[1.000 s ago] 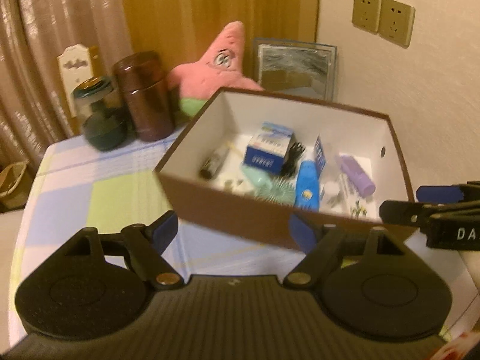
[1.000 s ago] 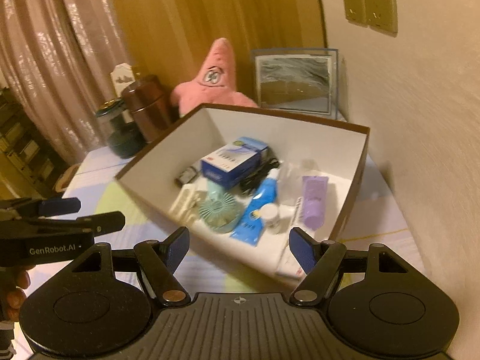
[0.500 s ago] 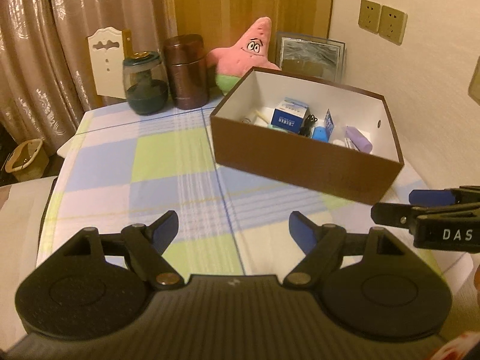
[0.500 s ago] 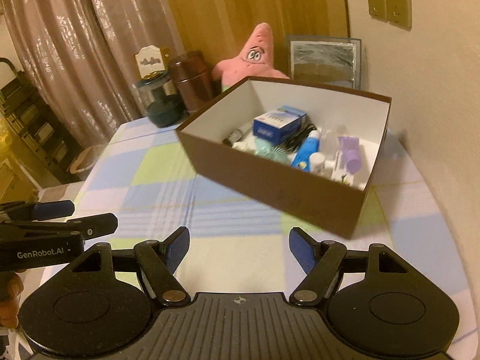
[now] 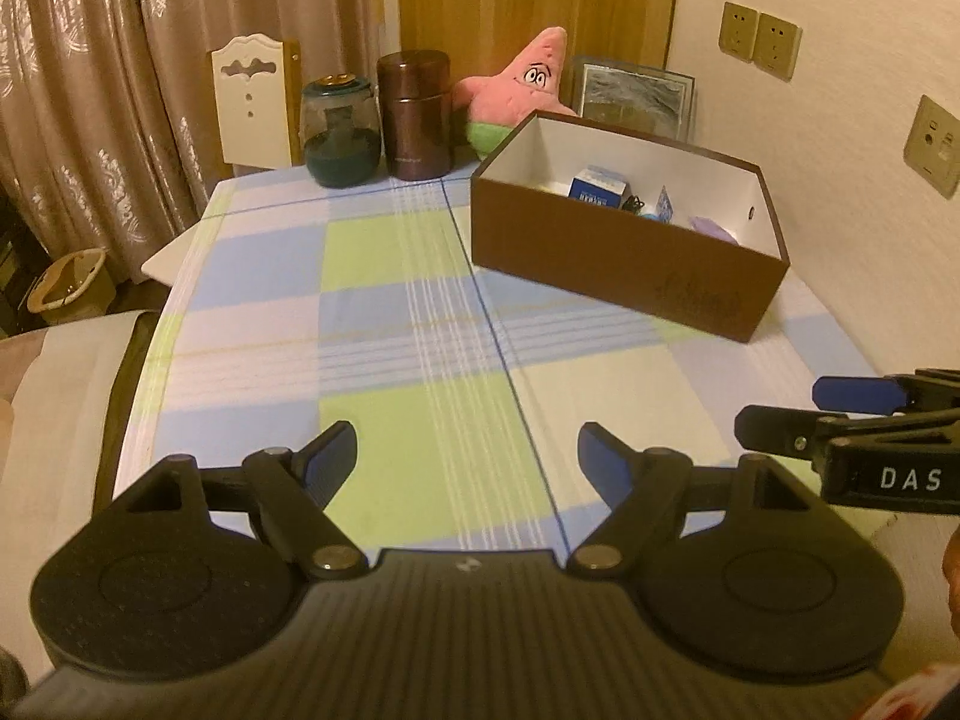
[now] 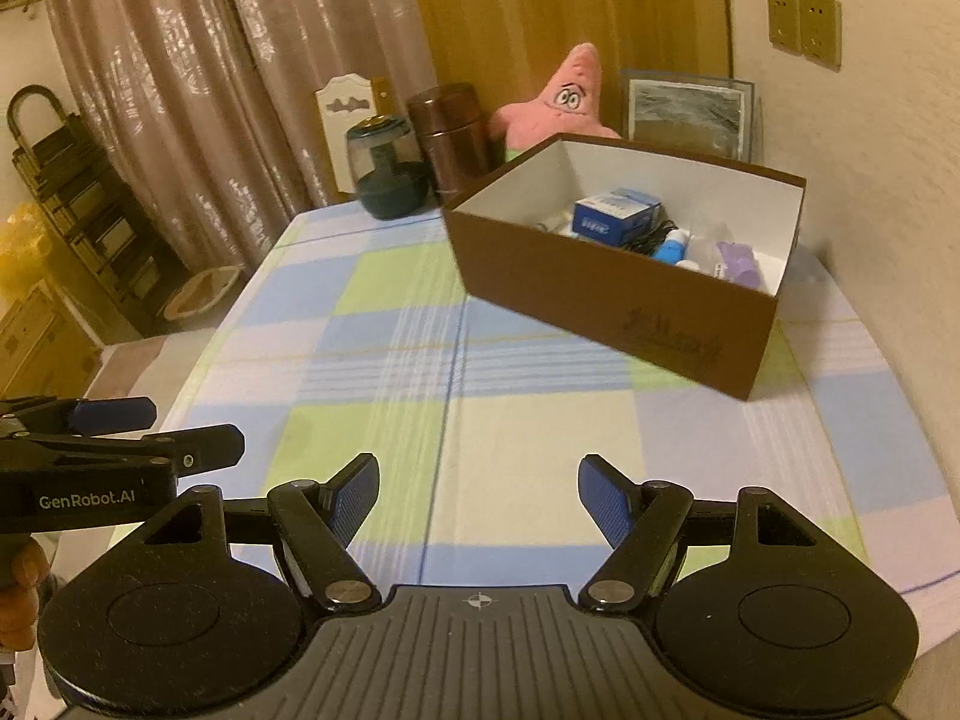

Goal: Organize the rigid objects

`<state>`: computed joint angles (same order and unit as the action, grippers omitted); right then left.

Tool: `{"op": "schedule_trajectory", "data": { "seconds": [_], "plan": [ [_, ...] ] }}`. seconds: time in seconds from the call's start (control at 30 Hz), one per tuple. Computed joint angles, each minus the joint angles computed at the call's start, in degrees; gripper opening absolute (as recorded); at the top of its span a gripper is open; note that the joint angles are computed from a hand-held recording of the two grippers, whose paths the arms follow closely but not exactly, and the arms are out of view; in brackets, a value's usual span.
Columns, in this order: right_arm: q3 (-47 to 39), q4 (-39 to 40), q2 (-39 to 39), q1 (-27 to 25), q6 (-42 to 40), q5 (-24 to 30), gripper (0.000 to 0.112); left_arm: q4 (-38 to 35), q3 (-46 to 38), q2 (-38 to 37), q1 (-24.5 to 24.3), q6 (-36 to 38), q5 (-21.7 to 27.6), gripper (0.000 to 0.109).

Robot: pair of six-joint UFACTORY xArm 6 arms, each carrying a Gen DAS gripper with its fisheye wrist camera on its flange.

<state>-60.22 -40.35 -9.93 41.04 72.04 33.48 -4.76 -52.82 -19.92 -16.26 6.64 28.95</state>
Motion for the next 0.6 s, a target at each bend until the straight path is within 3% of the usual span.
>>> {"op": "schedule_trajectory", "data": {
  "seconds": [0.33,0.6],
  "plan": [
    [-0.9,-0.5,1.6,5.4,2.3,1.9,0.073,-0.9,8.4,-10.4,3.6,1.6,2.7,0.079],
    [-1.9,-0.7,2.7,7.3,2.7,2.5,0.073,-1.5,11.3,-14.4,5.3,2.2,4.1,0.079]
  ]
}}
